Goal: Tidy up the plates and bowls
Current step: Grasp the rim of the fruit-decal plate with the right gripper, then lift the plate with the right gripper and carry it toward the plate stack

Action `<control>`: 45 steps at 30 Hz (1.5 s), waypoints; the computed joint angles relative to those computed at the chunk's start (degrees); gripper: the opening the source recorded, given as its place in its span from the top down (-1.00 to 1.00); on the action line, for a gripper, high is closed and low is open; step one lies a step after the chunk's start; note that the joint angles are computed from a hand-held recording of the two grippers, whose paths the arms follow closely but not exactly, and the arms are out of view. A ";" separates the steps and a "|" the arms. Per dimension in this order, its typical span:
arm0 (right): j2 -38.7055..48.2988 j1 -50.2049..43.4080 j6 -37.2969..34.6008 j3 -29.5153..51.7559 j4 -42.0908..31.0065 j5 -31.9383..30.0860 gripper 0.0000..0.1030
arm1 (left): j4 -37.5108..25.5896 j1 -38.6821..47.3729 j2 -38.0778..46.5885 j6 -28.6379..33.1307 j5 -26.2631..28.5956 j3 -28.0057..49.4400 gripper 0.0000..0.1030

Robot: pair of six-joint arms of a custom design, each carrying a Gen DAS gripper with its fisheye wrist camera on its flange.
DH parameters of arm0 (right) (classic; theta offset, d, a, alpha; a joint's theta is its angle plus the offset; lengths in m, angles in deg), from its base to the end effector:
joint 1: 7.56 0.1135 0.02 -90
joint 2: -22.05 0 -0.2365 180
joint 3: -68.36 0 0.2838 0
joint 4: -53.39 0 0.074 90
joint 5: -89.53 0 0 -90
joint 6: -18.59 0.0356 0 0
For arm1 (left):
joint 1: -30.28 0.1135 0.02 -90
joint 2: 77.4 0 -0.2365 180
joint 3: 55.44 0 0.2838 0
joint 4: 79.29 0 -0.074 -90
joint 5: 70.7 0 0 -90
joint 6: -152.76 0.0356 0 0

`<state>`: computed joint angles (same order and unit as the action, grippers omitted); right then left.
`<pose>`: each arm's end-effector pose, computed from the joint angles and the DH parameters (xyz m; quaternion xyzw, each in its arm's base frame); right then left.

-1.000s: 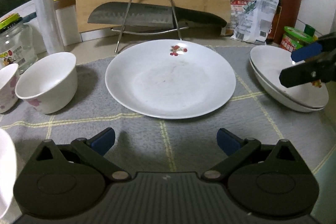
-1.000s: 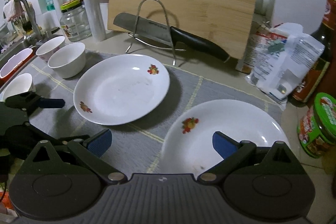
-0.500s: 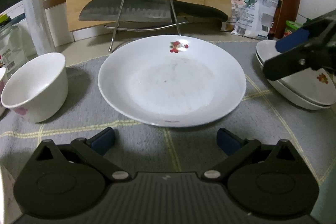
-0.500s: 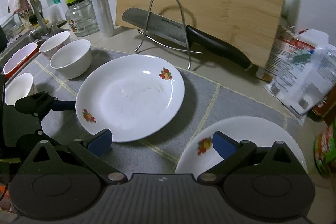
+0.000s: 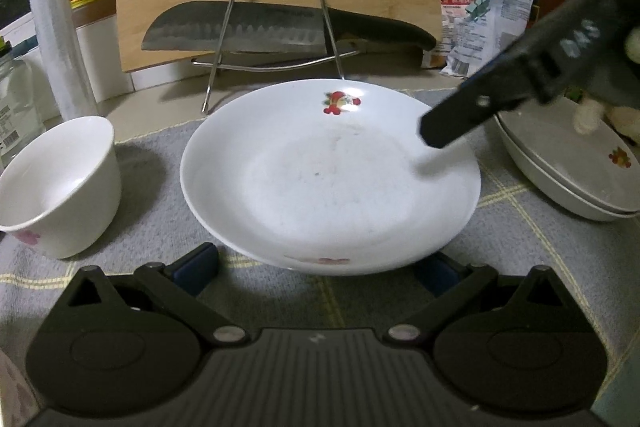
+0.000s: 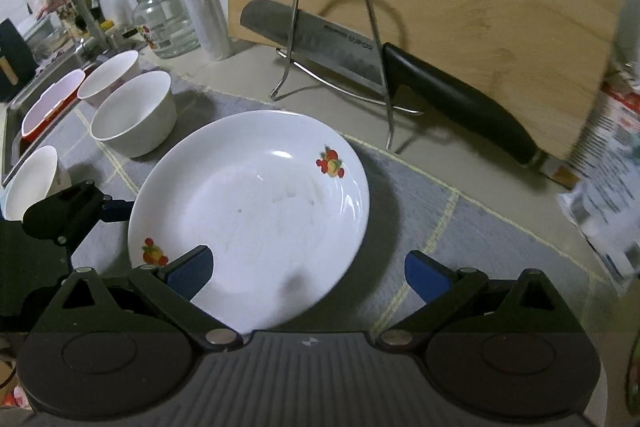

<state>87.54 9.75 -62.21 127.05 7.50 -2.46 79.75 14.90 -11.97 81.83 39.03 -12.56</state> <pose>0.2575 0.0815 0.2079 -0.0725 0.9446 0.0893 0.3075 0.2492 -0.0810 0.1457 0.3326 0.8446 -0.1448 0.3937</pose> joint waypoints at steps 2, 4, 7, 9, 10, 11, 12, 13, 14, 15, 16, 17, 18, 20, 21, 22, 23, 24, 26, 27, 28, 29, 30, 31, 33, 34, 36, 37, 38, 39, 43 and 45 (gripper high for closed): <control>3.39 -1.20 -1.54 2.26 0.21 -2.09 -1.00 | 0.20 0.01 0.00 -0.02 0.13 -0.09 -1.00; 6.70 -2.13 -2.71 4.59 0.17 -3.84 -1.00 | 0.42 -0.09 -0.07 -0.20 0.09 -0.21 -1.00; 11.94 -3.21 -4.30 8.34 -0.38 -5.90 -1.00 | 0.68 -0.10 0.00 -0.28 0.22 -0.29 -1.00; 14.83 -3.43 -5.29 10.51 -0.84 -6.68 -1.00 | 0.80 -0.05 0.07 -0.27 0.28 -0.29 -1.00; 16.19 -3.59 -5.86 11.55 -1.07 -7.27 -1.00 | 0.86 -0.03 0.11 -0.24 0.32 -0.28 -1.00; 17.25 -3.65 -6.16 12.26 -1.13 -7.74 -1.00 | 0.96 0.01 0.17 -0.24 0.37 -0.28 -1.00; 18.32 -3.81 -6.52 12.98 -1.16 -8.46 -1.00 | 1.04 0.02 0.15 -0.25 0.40 -0.32 -1.00; 19.17 -4.03 -6.77 13.53 -1.13 -9.21 -1.00 | 1.03 0.04 0.11 -0.23 0.44 -0.34 -1.00; 20.03 -4.26 -6.93 14.04 -1.08 -9.95 -1.00 | 1.03 0.04 0.11 -0.23 0.44 -0.34 -1.00; 20.91 -4.33 -6.92 14.60 -1.04 -10.33 -1.00 | 1.03 0.04 0.11 -0.23 0.44 -0.34 -1.00; 21.68 -4.41 -7.02 15.02 -0.88 -10.66 -1.00 | 1.03 0.03 0.11 -0.26 0.44 -0.33 -1.00; 21.95 -4.41 -7.11 15.19 -0.68 -10.83 -1.00 | 1.03 0.03 0.11 -0.26 0.44 -0.33 -1.00; 22.15 -4.40 -7.37 15.37 -0.53 -11.01 -1.00 | 1.07 0.04 0.14 -0.25 0.48 -0.33 -1.00; 23.06 -4.48 -7.78 16.21 -0.47 -11.66 -1.00 | 0.91 0.15 -0.02 -0.09 0.66 -0.38 -1.00; 23.60 -4.64 -8.03 16.67 -0.37 -12.09 -1.00 | 0.94 0.21 0.05 0.02 0.78 -0.34 -1.00; 24.22 -4.70 -8.27 17.21 -0.22 -12.41 -1.00 | 0.84 0.27 0.05 0.16 0.91 -0.28 -1.00; 24.81 -4.79 -8.47 17.76 -0.10 -12.72 -1.00 | 0.78 0.30 0.13 0.29 1.01 -0.19 -1.00; 25.39 -4.90 -8.65 18.28 0.02 -13.11 -1.00 | 0.76 0.39 0.29 0.46 1.20 -0.07 -1.00; 26.55 -4.93 -9.05 19.36 0.18 -13.48 -1.00 | 0.82 0.60 0.65 0.90 1.66 0.17 -1.00; 26.99 -4.95 -9.32 19.83 0.14 -13.66 -1.00 | 0.94 0.70 0.90 1.12 1.92 0.28 -1.00; 27.43 -4.97 -9.61 20.30 0.12 -13.79 -1.00 | 1.02 0.79 1.16 1.35 2.17 0.42 -1.00; 27.76 -5.00 -9.89 20.64 0.11 -14.01 -1.00 | 1.06 0.86 1.41 1.62 2.38 0.58 -1.00; 28.09 -5.02 -10.17 20.96 0.11 -14.27 -1.00 | 1.11 0.97 1.77 1.89 2.67 0.81 -1.00; 28.33 -5.04 -10.41 21.23 0.05 -14.46 -1.00 | 1.01 1.09 2.15 2.28 2.99 1.12 -1.00; 28.53 -5.19 -10.87 21.42 0.06 -15.28 -1.00 | 0.77 1.35 2.92 2.97 3.61 1.75 -1.00; 28.64 -5.25 -11.05 21.47 0.18 -15.65 -1.00 | 0.81 1.35 3.13 3.20 3.69 1.90 -1.00; 28.86 -5.23 -11.32 21.77 0.00 -15.92 -1.00 | 1.32 1.19 3.27 3.50 3.55 1.84 -1.00; 28.85 -5.29 -11.40 21.79 -0.07 -16.02 -1.00 | 1.54 1.13 2.90 3.59 3.51 1.47 -1.00; 28.79 -5.45 -11.49 21.71 -0.07 -16.30 -1.00 | 1.84 1.09 2.84 3.74 3.46 1.32 -1.00; 28.70 -5.60 -11.65 21.60 0.02 -16.54 -1.00 | 2.02 1.16 2.90 3.90 3.58 1.27 -1.00; 28.36 -6.15 -11.92 21.37 -0.14 -17.28 -0.99 | 2.36 1.18 2.91 5.35 3.77 1.21 -1.00; 28.17 -6.22 -11.87 21.19 -0.09 -17.31 -0.99 | 2.32 1.21 3.09 5.98 3.83 1.39 -1.00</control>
